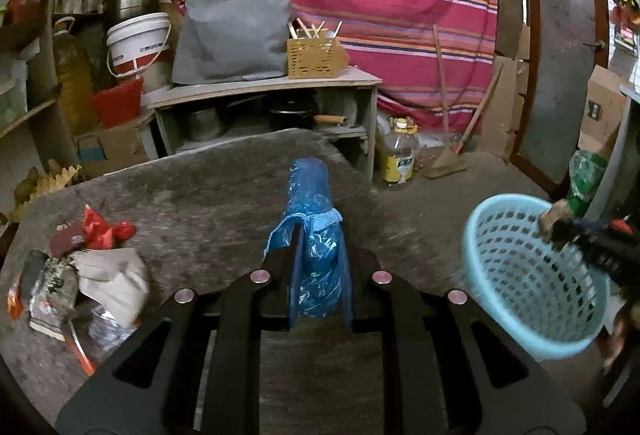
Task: Collect trash
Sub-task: 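Carry the brown paper and blue bag over the light-blue basket with both tools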
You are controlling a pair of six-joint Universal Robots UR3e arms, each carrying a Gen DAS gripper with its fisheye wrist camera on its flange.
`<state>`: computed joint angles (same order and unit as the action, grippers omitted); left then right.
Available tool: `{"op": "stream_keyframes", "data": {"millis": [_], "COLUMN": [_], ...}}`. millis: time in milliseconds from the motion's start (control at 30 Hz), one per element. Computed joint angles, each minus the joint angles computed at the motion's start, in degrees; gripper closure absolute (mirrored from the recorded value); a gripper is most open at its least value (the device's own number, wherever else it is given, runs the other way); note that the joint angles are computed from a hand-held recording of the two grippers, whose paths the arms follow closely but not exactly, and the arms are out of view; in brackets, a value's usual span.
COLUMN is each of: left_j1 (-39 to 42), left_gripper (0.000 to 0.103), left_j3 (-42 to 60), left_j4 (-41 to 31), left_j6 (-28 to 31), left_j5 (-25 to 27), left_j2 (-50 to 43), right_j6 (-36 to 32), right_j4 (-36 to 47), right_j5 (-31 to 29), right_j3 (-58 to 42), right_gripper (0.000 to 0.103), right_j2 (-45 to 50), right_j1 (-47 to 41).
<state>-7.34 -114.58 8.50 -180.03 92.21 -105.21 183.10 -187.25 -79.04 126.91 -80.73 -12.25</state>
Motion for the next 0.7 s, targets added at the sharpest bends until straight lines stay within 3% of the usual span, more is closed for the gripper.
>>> {"op": "stream_keyframes", "data": {"millis": [133, 433, 600, 700], "left_j1": [-7.4, -20.4, -22.1, -21.4], "left_gripper": [0.088, 0.088, 0.087, 0.087], "left_j3": [7.0, 26.0, 33.5, 36.6], "left_j4": [-3.2, -10.1, -13.6, -16.7], "left_j6": [-4.8, -6.8, -6.3, -7.3], "left_j5": [3.0, 9.8, 9.9, 6.4], "left_j2": [-4.3, -18.4, -23.6, -25.1], "right_j6": [-0.1, -2.3, -4.4, -5.3], "right_j4": [-1.3, -1.2, -0.8, -0.3], "right_j5": [2.6, 6.3, 7.5, 8.2], "right_j3": [2.6, 8.4, 10.8, 11.8], "right_gripper": [0.061, 0.061, 0.061, 0.061], "right_j2": [-0.7, -5.9, -8.1, -8.9], "right_j1": [-4.0, -12.2, -15.8, -17.7]}}
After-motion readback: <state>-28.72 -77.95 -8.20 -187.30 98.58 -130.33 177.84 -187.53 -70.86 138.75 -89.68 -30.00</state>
